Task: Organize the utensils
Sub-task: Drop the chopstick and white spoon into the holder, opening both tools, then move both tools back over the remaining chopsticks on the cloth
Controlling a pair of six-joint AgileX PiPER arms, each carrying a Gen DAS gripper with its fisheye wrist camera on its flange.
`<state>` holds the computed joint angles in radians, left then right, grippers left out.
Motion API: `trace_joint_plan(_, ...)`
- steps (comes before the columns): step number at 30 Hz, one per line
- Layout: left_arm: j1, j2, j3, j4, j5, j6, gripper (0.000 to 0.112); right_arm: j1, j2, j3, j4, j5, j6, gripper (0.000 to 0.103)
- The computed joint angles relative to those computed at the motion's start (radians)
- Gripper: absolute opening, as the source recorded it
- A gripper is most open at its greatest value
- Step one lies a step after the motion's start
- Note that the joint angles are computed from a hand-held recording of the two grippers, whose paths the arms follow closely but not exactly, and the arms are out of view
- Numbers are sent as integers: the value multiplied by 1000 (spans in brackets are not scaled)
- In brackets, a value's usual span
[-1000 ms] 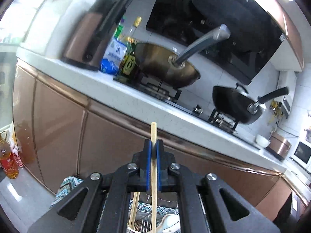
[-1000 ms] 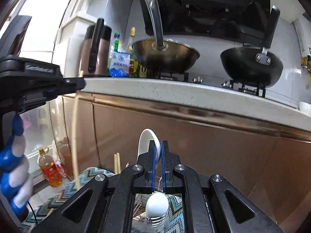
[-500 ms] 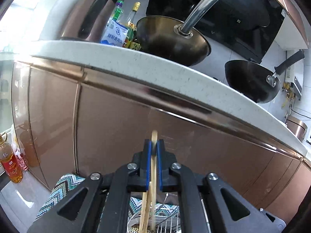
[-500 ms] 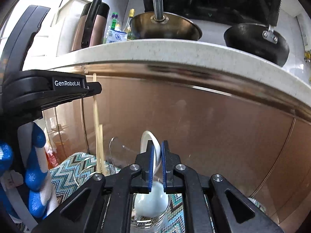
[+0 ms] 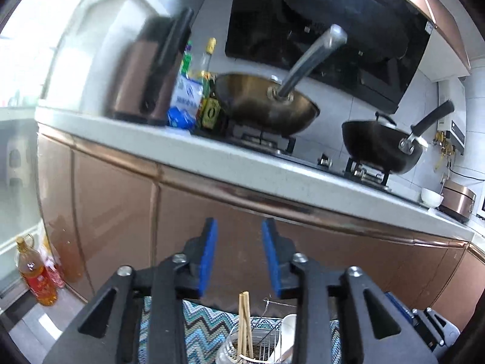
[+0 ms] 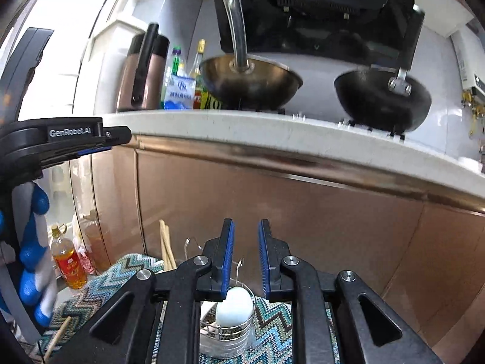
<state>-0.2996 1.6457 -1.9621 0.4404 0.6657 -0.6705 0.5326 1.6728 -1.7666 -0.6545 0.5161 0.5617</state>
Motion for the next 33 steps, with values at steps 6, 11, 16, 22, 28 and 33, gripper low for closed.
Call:
trace_joint_plan(6,-31,-131,17,43,123,36,33,88,-119,23,-65,81,47,19)
trace_joint_plan(11,-60,-262,88,73,185,57,40,175,-214,48,-136,157,111,26)
trace_joint_plan(16,-85,-378,151,89,248,68,45,281,-316,98,-236,248,208,28)
trace_joint_plan(22,-144,-503,219,163,331,42,45,439,-421,171,-380,378,326,31)
trace_joint_plan(28,-282,-613,305,323,442,-7,45,545,-512,241,-430,468,403,31)
trace_joint_plan(33,-300,-681,363,333,506,1,45,617,-575,313,-493,543,475,31)
